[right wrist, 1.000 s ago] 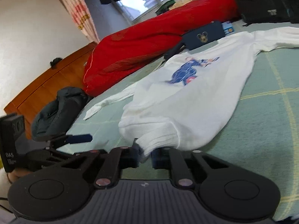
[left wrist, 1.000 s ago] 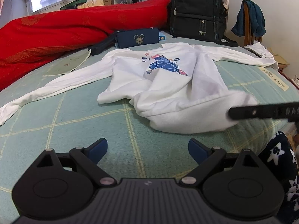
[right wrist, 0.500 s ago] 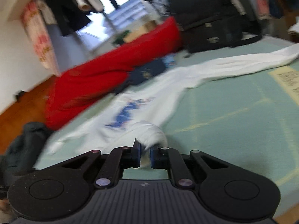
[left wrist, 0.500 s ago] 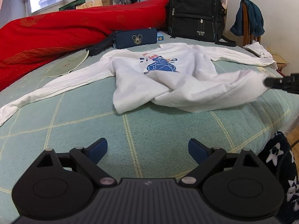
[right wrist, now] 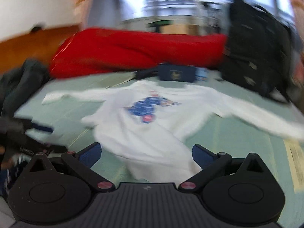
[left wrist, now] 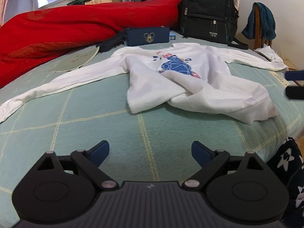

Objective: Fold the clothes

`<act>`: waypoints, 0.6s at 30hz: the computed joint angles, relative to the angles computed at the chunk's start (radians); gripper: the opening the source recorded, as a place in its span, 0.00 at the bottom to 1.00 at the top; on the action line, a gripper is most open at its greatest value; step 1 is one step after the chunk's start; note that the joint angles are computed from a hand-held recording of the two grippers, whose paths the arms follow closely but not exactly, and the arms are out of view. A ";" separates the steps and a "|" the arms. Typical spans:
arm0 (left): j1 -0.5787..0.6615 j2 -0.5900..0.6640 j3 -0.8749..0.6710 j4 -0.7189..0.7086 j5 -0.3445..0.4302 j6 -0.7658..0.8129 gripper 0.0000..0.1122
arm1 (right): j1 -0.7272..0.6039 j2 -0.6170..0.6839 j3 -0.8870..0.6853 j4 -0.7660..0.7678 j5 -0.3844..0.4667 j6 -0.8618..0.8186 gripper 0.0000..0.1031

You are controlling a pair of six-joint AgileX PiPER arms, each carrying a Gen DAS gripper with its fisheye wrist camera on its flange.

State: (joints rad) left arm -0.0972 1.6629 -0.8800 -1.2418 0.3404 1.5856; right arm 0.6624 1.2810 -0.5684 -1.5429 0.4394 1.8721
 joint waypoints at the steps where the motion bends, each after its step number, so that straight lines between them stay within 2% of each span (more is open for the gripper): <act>1: 0.008 0.002 -0.002 0.000 0.002 0.001 0.83 | 0.007 0.051 -0.046 0.016 0.001 -0.058 1.00; 9: 0.072 0.024 -0.024 -0.022 0.016 0.024 0.83 | 0.078 0.431 -0.389 0.166 0.045 -0.512 1.00; 13: 0.092 0.050 -0.056 0.007 0.020 -0.005 0.83 | 0.115 0.587 -0.513 0.166 0.155 -0.647 1.00; 15: 0.097 0.069 -0.081 0.034 0.032 -0.030 0.83 | 0.121 0.636 -0.545 0.132 0.219 -0.681 1.00; 18: 0.093 0.103 -0.123 0.062 0.053 -0.056 0.83 | 0.097 0.647 -0.560 0.123 0.254 -0.718 1.00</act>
